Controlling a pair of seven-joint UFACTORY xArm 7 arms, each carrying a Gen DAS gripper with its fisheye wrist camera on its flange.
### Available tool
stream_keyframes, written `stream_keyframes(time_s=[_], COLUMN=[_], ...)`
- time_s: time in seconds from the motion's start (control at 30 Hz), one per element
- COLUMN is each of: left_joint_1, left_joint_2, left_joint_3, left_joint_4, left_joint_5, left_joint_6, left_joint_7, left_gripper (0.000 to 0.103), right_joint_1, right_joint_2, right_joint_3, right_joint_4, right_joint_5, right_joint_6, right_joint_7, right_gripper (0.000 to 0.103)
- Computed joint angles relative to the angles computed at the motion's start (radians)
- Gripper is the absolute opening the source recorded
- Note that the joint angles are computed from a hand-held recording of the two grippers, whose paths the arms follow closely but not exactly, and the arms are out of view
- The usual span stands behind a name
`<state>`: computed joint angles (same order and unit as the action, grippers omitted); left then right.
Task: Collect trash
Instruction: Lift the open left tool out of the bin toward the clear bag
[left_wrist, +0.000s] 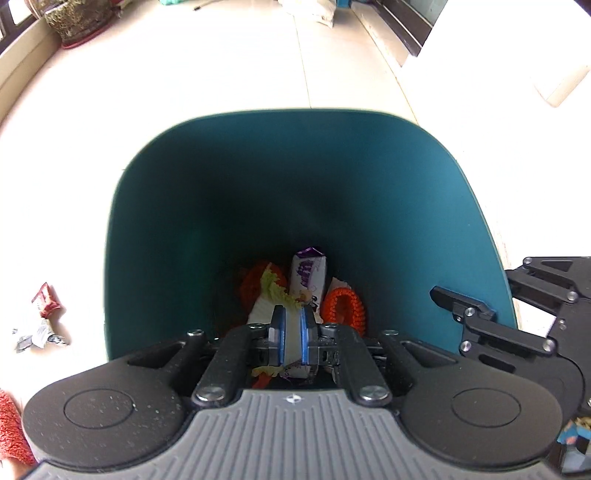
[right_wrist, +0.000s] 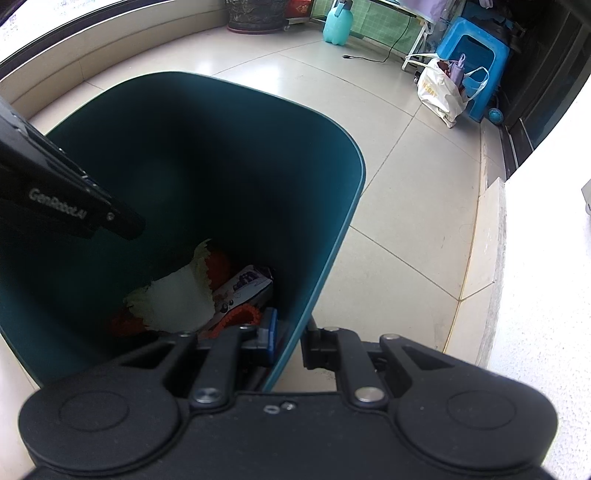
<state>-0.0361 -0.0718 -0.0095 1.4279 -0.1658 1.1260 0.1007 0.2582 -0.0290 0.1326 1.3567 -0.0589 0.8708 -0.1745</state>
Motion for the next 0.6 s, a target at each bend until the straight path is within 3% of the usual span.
stream_keyframes(time_s=[0.1,0.2,0.3,0.33,0.37,0.6], left_joint_1=[0.006,0.014,0.022,0.025,0.029,0.060], left_joint_2=[-0.033,-0.067,-0.097,-0.112,-0.129,-0.176], left_joint_3=[0.009,0.018,0.029,0.032,0.031,0.066], left_joint_4=[-0.012,-0.030,-0.041,-0.051,-0.061,-0.061], left_joint_5=[-0.014,-0.025,-0.037,-0.036,-0.021,-0.012], left_joint_6=[-0.008,-0.029,-0.050,-0.070,-0.089,-0.092], left_joint_7=[0.019,0.030,0.032,0.031,0.023,0.028], left_gripper=[0.008,0.018,0.052,0.070,0.075,0.075], right_joint_1=[0.001,0.003,0.004,0.005,0.005,0.006], right_joint_2=[0.000,0.001,0.005,0.005,0.006,0.012], right_joint_3=[0.001,0.003,0.003,0.003,0.004,0.002], right_joint_4=[0.000,0.000,0.007,0.008,0.010,0.018], right_joint_5=[-0.003,-0.013,-0.019,-0.021,-0.023,-0.025], right_joint_6=[0.000,0.001,0.006,0.007,0.009,0.014], right_joint_7=[0.002,0.006,0.014,0.017,0.019,0.025], right_gripper=[0.012,0.012,0.012,0.012,0.012,0.011])
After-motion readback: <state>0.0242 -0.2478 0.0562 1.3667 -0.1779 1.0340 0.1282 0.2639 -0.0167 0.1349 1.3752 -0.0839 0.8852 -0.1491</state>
